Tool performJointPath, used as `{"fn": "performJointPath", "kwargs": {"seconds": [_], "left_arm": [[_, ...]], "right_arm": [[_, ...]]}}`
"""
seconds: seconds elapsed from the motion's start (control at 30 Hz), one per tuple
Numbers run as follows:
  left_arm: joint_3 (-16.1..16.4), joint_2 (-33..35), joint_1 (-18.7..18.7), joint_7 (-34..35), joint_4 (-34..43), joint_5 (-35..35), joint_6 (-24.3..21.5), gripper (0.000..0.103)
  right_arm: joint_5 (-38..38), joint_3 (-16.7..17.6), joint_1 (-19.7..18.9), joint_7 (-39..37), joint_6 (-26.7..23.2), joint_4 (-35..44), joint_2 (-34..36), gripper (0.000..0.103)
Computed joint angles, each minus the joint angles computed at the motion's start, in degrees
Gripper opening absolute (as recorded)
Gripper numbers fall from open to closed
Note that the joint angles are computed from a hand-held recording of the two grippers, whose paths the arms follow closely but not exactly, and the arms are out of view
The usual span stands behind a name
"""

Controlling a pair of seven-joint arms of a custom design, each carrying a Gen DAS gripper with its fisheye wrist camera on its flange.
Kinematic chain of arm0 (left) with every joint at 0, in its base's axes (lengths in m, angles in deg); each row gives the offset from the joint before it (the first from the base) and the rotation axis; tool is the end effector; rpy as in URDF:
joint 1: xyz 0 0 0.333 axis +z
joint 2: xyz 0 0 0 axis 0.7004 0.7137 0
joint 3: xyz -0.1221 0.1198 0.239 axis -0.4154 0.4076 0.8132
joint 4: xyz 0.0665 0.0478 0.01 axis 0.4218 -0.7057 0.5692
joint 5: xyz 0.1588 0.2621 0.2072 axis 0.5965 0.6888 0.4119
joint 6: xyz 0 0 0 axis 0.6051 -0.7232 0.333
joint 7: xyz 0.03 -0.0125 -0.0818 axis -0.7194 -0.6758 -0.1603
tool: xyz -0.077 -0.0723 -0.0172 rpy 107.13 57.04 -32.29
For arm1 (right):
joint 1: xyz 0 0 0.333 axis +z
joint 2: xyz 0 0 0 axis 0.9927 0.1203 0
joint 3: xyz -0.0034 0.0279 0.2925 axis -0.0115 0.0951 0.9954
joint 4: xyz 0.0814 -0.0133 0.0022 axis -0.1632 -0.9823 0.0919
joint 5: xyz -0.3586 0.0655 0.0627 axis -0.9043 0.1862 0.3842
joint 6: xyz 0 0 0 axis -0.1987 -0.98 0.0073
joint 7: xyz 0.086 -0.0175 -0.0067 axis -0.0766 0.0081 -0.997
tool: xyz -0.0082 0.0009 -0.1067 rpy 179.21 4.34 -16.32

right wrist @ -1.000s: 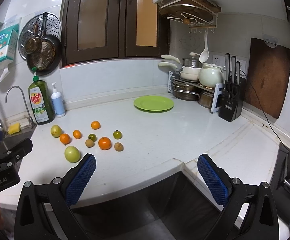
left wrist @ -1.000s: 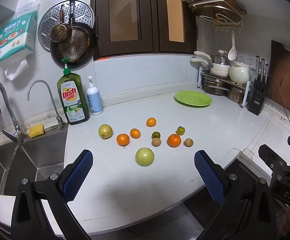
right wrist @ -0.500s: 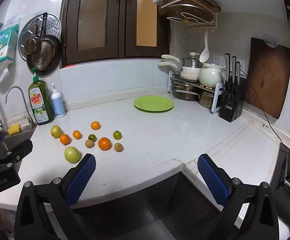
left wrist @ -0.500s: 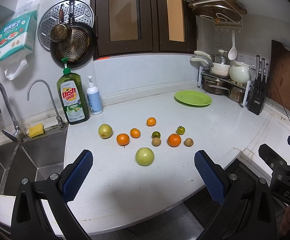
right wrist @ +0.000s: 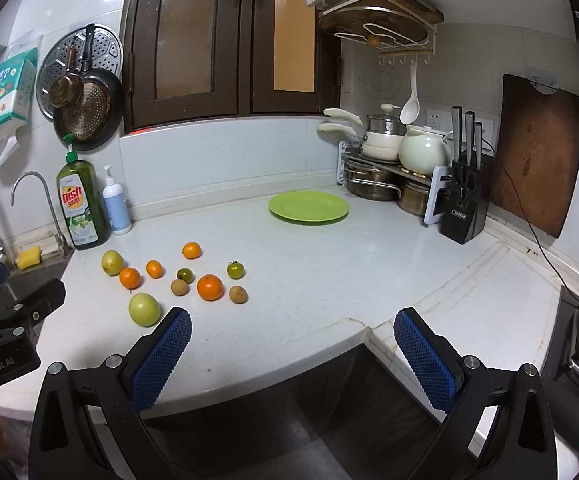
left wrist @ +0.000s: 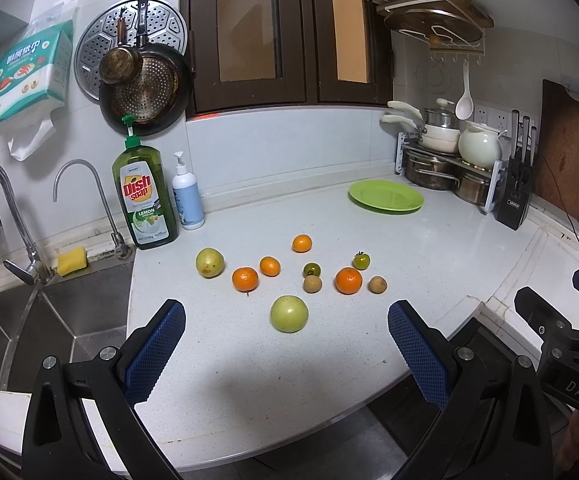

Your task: Organize fruits

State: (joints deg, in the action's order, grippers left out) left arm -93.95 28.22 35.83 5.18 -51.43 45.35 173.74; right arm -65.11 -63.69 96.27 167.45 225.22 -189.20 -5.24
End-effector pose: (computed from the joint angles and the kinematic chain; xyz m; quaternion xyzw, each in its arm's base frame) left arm 0.4731 -0.2629 0.5361 -0.5987 0.6286 -0.3428 0.3590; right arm 0.4646 0.2362 0.5290 -0.5859 0.6267 -0.3921 0.3320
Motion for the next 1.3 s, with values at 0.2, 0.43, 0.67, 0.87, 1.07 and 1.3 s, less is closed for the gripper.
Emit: {"fn": "performJointPath", "kwargs": {"seconds": [0.2,0.43,0.67,0.87,1.07,1.3], "left_arm": [[0.01,0.17,-0.14,0.0,0.14,-0.04,-0.08,0.103],[0.27,1.66,-0.76,0.29,1.48,-0.1,-0.54,0.103],[0.63,2.22,-1.25,0.29,1.94,-0.11,-0.97,0.103],[1.09,3.54,-1.79,0.89,2.4,0.21,-1.39,0.103],[1.98,5.29,-2.33,1.25,3.05,1.28,-0.96,0.094],[2.81,7.88,-3.55,-1.34,4.9,3.42,-2.82,0.087]], "right_arm": [[-0.01,-0.02,0.03,-0.05,-0.06,0.09,0.09,0.102],[0.22,-0.1,0.06,-0.22,0.0,0.31,0.36,0.102],[-0.15,-0.49,0.34,-0.17,0.28,1.21,1.65,0.102],[-0.55,-1.47,0.52,-1.15,2.99,2.03,3.39,0.102],[-2.14,-2.66,1.04,-3.97,6.64,4.04,6.69,0.102],[0.02,-5.14,1.95,-10.27,11.68,7.32,11.86,0.1]]}}
